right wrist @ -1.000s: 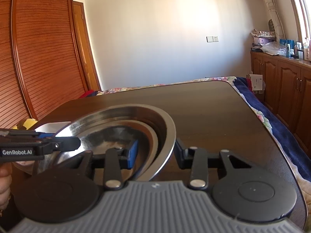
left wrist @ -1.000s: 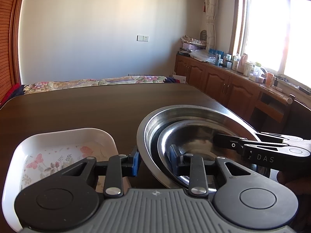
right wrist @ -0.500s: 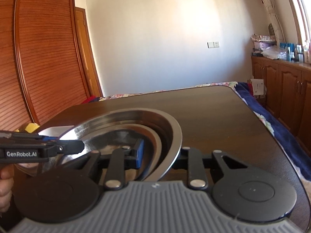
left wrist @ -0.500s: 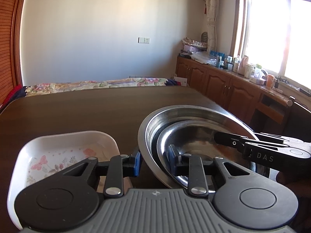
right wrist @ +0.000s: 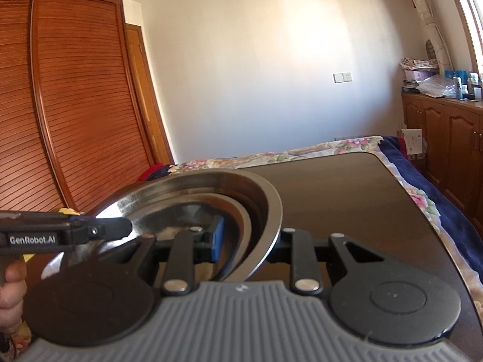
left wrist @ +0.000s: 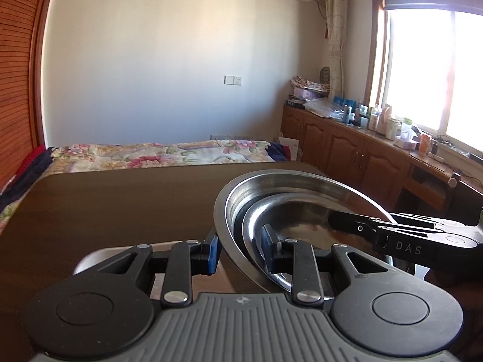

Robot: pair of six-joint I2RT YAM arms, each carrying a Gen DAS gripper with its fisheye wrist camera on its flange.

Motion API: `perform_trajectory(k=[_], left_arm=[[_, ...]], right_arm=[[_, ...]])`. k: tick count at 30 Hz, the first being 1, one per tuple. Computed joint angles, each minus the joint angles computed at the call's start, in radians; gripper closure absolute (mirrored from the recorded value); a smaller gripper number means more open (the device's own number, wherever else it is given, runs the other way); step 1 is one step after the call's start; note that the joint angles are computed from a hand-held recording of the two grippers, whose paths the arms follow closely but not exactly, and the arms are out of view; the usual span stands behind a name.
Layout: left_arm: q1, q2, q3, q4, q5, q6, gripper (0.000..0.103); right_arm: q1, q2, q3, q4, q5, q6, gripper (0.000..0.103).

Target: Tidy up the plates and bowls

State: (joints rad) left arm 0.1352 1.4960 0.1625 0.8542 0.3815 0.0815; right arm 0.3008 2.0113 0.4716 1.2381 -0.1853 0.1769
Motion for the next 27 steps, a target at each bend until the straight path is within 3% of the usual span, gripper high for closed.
perform_trajectory(k=[12,27], left_arm=[[0.263,-0.089,0.024,-0.144,0.155,0.109,0.072],[0.409,0.048,0.033,-0.073,0.206,0.151,0.072]], right_arm=[[0.104,-0.021,0.072,-0.087,0.012,-0.013,0.074],[0.222,0.021,0.166,-0.195,0.041,-0.042,0.074]])
